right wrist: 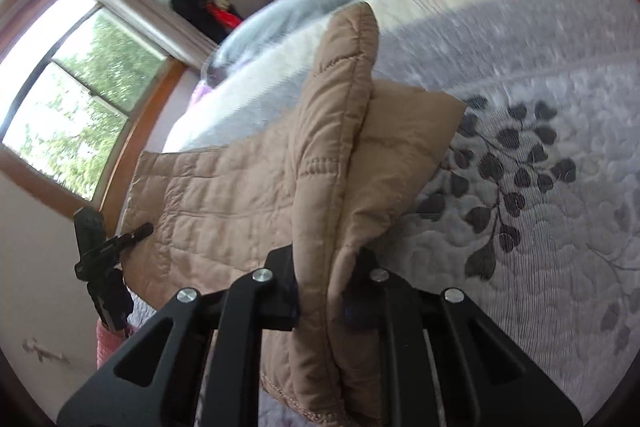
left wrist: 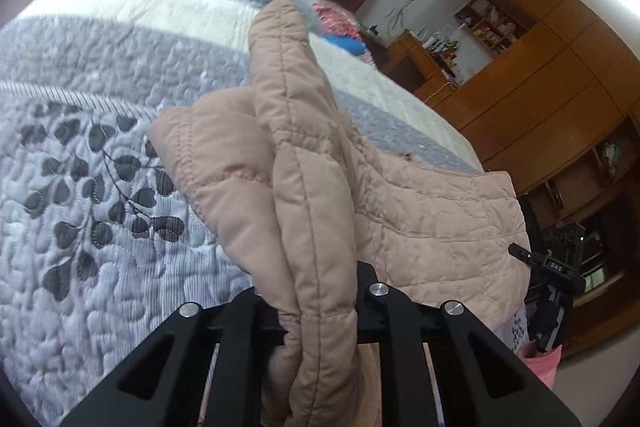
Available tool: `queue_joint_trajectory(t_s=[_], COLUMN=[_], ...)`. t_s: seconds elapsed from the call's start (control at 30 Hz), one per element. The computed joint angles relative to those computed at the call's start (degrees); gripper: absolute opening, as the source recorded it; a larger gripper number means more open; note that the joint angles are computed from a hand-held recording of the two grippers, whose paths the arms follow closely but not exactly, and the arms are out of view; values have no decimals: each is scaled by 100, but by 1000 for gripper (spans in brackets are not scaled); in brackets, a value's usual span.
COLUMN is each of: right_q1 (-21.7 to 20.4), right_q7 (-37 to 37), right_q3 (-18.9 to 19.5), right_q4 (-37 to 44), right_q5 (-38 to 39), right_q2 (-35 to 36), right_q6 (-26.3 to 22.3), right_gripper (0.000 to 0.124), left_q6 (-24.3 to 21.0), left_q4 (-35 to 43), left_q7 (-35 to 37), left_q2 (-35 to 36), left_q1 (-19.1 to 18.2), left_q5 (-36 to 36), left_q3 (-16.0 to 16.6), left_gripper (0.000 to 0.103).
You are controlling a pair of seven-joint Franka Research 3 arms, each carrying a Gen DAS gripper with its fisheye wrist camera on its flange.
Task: Fold large clothes
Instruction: 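Grasp the folded coat edge with both tools and lift it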
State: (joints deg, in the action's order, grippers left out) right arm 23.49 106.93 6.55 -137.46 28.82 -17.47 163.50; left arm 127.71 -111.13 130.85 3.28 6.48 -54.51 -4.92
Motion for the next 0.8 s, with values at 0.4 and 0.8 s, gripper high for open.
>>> queue_joint_trajectory(t_s=[0.4, 0.8], right_q1=[672, 1643], right_q7=[430, 353], right_q3=[414, -70], right_q4=[-1029, -1823], right_q5=[-46, 1039], right_q2=[-1644, -1080], right_q6=[-85, 316], right_gripper=[13, 21], left_q6=[-326, 127], left_q4=[-2026, -2797], left_q7=[547, 499], left_q2=[-2465, -1822], left_q1=[-227, -175], left_q5=[186, 475], left_q3=[1005, 1160], left_gripper=[15, 32])
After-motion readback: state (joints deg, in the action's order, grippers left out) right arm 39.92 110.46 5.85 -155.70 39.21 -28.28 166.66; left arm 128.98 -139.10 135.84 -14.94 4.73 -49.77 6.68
